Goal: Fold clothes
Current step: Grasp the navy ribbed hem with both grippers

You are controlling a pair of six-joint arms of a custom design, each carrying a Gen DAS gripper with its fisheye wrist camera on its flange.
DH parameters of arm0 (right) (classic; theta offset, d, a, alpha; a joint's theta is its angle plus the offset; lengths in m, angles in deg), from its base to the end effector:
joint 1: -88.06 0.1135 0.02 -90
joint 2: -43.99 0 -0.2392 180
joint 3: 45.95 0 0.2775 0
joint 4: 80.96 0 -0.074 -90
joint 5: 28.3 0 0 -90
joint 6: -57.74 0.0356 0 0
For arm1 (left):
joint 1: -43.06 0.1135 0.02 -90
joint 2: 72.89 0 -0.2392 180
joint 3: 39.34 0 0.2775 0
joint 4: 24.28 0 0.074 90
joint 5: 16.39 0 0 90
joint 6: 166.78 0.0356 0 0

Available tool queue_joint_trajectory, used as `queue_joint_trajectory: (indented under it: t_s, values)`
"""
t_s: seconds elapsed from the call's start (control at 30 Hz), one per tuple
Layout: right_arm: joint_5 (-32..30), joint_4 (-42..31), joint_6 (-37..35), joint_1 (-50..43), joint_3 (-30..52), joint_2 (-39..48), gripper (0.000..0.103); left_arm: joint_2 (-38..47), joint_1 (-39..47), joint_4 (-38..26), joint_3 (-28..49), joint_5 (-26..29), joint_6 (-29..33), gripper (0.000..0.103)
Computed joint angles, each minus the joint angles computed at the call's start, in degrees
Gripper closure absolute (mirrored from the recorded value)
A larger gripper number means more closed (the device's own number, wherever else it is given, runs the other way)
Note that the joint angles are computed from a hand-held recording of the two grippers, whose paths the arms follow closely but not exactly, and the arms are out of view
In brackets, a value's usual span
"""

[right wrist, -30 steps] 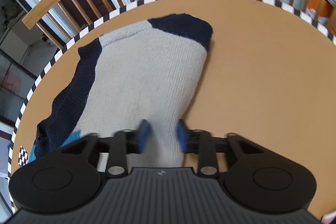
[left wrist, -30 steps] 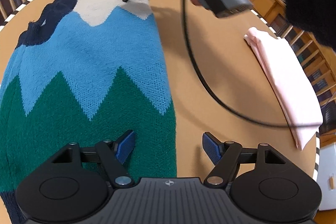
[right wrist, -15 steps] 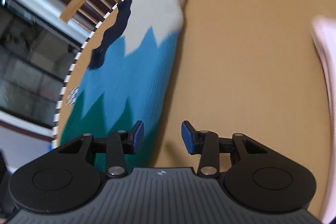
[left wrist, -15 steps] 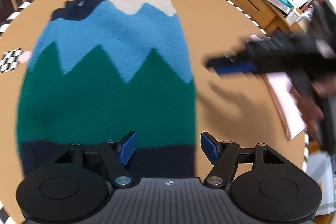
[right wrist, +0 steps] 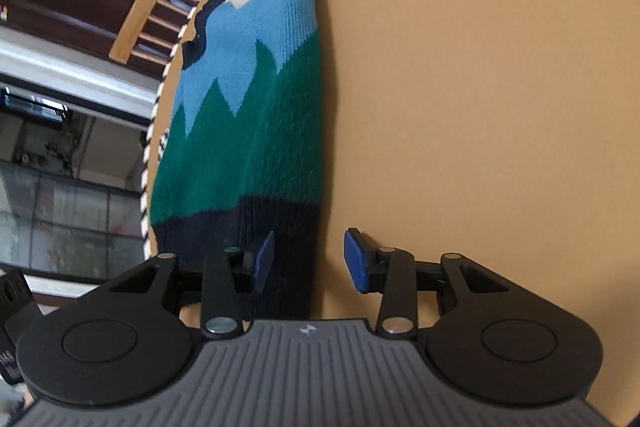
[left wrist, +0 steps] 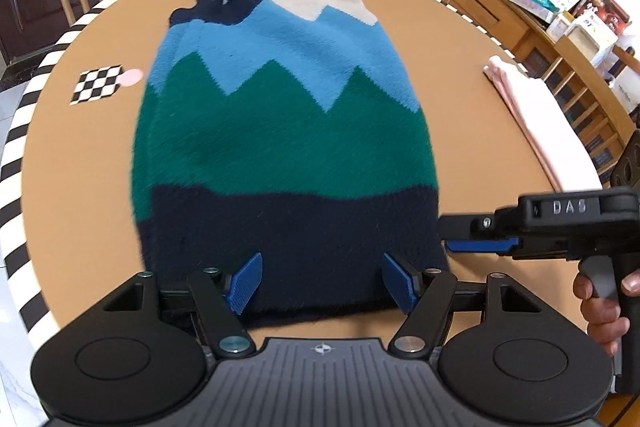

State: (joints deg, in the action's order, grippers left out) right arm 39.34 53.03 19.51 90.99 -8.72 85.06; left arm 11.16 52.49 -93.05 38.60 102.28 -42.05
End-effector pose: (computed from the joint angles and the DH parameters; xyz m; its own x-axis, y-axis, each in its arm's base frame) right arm 0.1846 0.0230 0.1703 -0.7020 0.6915 -0.1706 0.4188 0.5945 0.6864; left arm 0.2973 0.0321 0.2203 -0.7942 0.3748 -0.4782 0.5259 0.8183 -0.2320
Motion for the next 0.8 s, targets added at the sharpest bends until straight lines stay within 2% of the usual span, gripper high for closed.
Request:
queue_joint_trajectory:
  t_s: [0.1,0.23,0.4,0.53,0.7,0.8]
  values:
    - [0.04,0.92,3.06,1.65,-1.44,-1.52,0.062,-0.52,2.03,-1.2,-0.04,0.88,1.66,0.035]
    - [0.55,0.22,3.31,3.17,-2.47,-3.51,0.061,-0.42,4.05,-2.19,0.75,2.04,3.23,0.035]
    - [-0.26,1.81,4.97,2.87,-2.39,-1.84,0.059,2.02,5.85,-4.55,5.15,4.05,3.94,0.035]
    - [-2.8,1.75,3.01,1.27,-2.23,-1.21,0.053,5.15,7.46,-4.56,9.52,3.62,3.57,0.034]
    - [-6.93,2.57,0.41,-1.56,-1.23,1.79,0.053,11.5,10.18,-5.33,15.87,1.74,1.61,0.034]
    - [-8.69,5.24,1.55,-2.09,-2.68,1.61,0.052,15.38,10.61,-6.13,18.98,-0.13,0.36,0.034]
